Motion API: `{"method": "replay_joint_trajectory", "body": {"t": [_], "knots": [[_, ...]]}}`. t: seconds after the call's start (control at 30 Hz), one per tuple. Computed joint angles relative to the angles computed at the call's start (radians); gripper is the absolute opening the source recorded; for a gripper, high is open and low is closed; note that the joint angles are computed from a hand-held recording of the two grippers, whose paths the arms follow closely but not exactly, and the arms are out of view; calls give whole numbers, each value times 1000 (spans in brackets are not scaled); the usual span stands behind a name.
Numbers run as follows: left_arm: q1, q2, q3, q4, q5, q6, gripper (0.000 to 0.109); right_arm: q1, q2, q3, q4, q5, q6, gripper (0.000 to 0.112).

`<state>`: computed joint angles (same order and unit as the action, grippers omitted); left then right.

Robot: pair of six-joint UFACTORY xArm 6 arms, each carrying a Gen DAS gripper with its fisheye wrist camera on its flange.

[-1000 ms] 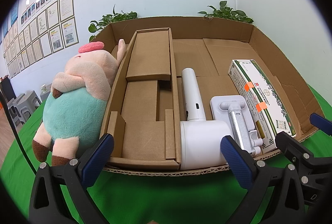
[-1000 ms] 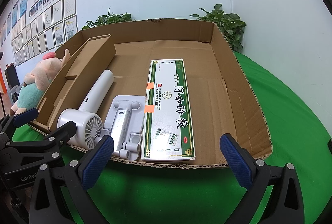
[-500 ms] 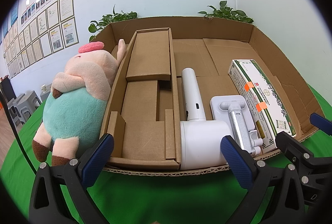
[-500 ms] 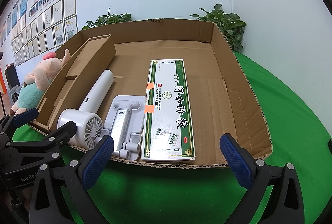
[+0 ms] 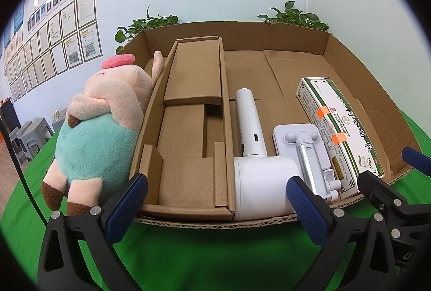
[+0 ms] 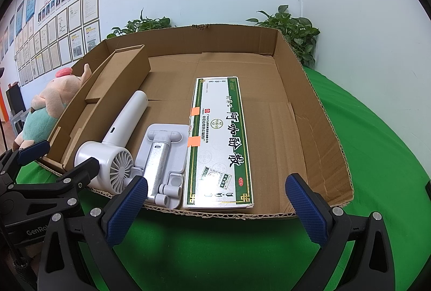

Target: Organize objects

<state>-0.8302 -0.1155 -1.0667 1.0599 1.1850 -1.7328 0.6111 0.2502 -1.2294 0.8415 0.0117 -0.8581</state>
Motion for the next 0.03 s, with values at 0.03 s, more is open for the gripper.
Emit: {"method": "replay_joint_trajectory", "body": {"t": [0.03], "knots": [[0, 0, 0, 0, 0, 0, 102, 0, 0, 0, 0, 0, 1, 103]]}}
